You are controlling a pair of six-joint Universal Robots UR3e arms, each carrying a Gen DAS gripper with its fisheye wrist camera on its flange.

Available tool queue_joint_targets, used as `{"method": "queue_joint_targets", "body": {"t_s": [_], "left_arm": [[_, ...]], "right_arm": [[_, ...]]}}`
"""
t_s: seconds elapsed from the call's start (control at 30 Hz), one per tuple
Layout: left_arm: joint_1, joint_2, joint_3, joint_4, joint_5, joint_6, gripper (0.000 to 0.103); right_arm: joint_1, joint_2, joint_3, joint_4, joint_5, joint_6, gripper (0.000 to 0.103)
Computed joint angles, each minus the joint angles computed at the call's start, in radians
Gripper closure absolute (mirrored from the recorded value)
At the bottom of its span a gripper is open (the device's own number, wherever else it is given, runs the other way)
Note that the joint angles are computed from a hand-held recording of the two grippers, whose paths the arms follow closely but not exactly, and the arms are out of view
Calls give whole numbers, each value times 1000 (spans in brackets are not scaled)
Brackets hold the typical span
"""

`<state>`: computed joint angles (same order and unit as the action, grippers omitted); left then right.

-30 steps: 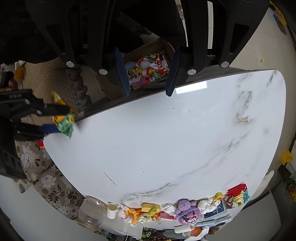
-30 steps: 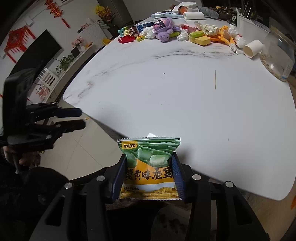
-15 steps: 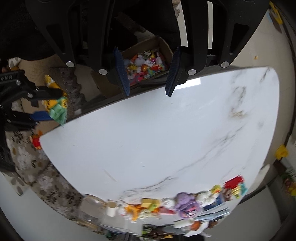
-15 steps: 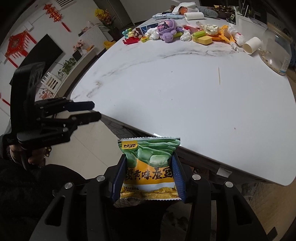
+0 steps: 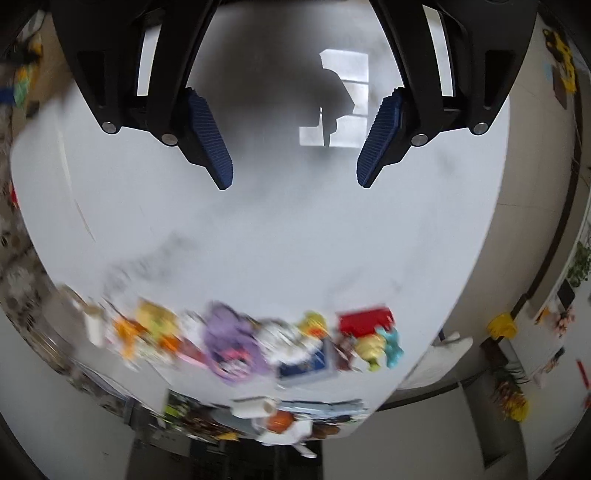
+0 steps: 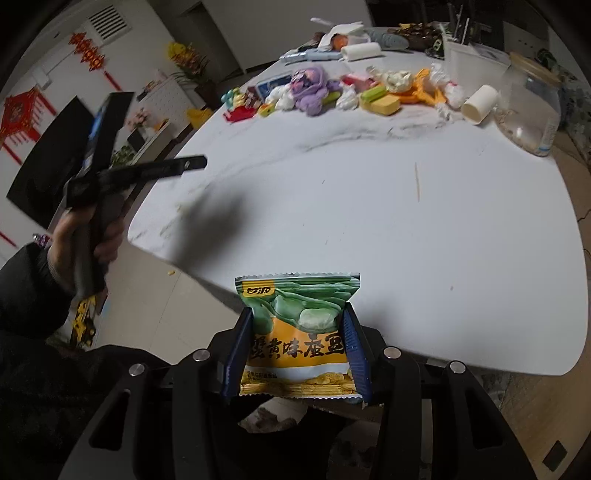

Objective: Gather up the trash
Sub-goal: 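Grasp the red plastic frame with the left tool while the right tool holds the snack packet, then lower both tools over the cardboard box and release the items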

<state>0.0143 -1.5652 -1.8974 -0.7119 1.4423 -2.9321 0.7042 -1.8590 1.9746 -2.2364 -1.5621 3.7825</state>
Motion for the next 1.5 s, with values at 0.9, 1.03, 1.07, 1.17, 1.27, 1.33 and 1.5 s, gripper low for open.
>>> {"method": "queue_joint_targets", "body": {"t_s": [0.9,1.03,1.07,1.17,1.27,1.33,1.5], "left_arm": [[105,-423,324,53,-88,113,33],[109,-6,-30,-32,-116,119,33],[113,99,-99,-76,-136,132,33],[74,413,-236,-283,-131,152,33],[41,679,-336,-471,-171,193,33],[-46,735,-376,-490,-134,151,33],[-253,637,-443,-483,-49,-5,27]], "right_arm": [[-62,331,-316,-30,30,-13,56],[-53,265,-244,-44,52,-57,56],[-47,244,-223,-40,58,-67,56],[-16,157,-140,-12,70,-89,56],[17,62,-38,26,101,-80,56],[35,19,22,37,123,-74,56],[86,7,147,-4,139,-53,54]]}}
